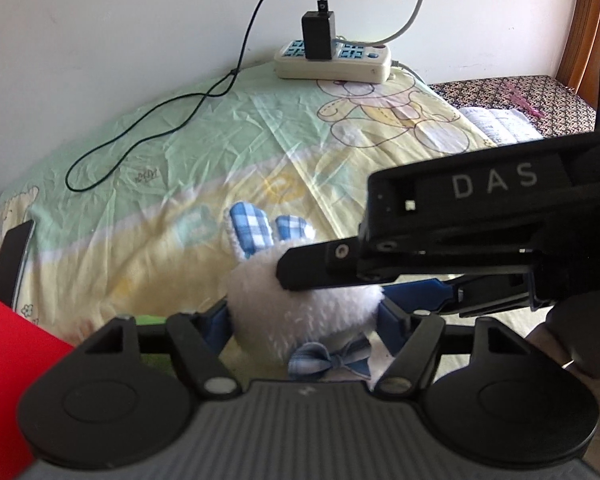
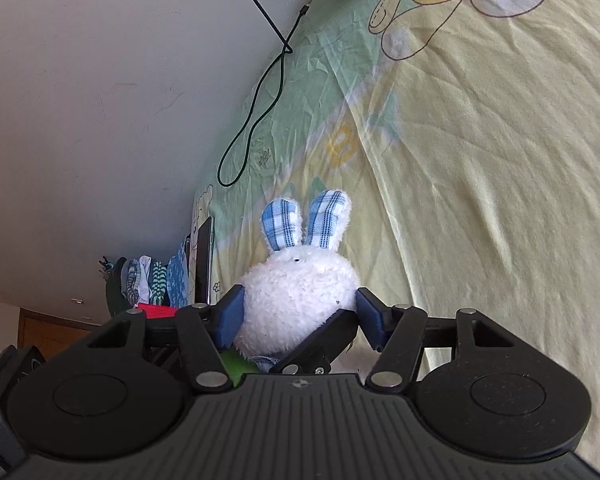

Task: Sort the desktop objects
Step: 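Close the right gripper on the bow-tie bunny's body, then lift the bow-tie bunny with the right gripper and carry it to the red box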

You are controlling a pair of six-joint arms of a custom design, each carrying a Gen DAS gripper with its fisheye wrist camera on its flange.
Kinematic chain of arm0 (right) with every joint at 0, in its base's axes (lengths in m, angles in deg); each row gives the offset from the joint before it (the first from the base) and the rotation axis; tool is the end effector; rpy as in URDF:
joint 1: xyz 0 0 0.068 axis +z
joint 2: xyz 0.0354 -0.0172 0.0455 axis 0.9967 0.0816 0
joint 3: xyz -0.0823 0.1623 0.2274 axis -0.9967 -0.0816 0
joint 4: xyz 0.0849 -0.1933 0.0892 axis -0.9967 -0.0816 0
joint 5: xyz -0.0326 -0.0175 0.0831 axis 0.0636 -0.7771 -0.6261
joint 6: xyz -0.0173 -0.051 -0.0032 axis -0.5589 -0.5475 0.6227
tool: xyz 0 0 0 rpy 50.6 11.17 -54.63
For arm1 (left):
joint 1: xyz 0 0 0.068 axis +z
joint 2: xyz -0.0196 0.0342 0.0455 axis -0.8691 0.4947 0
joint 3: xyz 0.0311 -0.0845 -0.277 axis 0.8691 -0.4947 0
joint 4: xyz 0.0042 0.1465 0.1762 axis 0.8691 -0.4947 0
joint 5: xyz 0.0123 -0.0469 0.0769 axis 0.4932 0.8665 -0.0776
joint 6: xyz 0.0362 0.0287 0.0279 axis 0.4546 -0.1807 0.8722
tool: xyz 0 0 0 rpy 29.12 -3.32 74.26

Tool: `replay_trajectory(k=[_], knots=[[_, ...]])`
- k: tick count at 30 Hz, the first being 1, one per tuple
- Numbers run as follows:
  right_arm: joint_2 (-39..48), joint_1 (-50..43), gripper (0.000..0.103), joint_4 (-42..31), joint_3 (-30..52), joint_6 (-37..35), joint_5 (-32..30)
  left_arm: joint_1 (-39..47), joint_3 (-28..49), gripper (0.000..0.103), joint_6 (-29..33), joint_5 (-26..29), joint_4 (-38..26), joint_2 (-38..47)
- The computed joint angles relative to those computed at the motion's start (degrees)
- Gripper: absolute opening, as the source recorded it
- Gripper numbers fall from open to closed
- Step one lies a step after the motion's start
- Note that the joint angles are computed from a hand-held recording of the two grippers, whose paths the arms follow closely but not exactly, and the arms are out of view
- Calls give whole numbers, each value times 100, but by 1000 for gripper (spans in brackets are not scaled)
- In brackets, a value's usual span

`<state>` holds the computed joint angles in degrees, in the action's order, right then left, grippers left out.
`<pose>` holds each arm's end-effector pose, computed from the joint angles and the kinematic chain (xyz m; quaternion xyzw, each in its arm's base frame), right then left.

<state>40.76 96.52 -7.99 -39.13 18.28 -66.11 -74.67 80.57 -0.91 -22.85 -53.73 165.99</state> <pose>0.2400 0.0652 0.1521 0.2333 0.8404 0.4298 0.2335 0.2511 -0.0680 0.1934 0.2563 0.9135 -0.0489 0.3122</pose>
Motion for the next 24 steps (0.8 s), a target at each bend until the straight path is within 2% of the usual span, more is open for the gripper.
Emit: replay_trajectory(k=[5, 10, 17, 21, 24], knots=[[-1065, 52, 62, -707, -357, -118, 151, -262, -263, 72, -144, 34, -415, -751], [-2327, 514, 62, -1675, -690, -110, 646, -374, -520, 72, -178, 260, -1039, -1520], [-3398, 1943, 62, -2320, -1228, 828, 1666, -211, -1056, 72, -4, 635, -1945, -2408], [-3547, 3094, 62, -2456, -1368, 1504, 2396, 144, -1330, 73, 516, 860, -2553, -2910], [-3384, 3798, 62, -2291, -1371, 1911, 2890, 627, -1405, 74, 975, 1081, -2948, -3118]])
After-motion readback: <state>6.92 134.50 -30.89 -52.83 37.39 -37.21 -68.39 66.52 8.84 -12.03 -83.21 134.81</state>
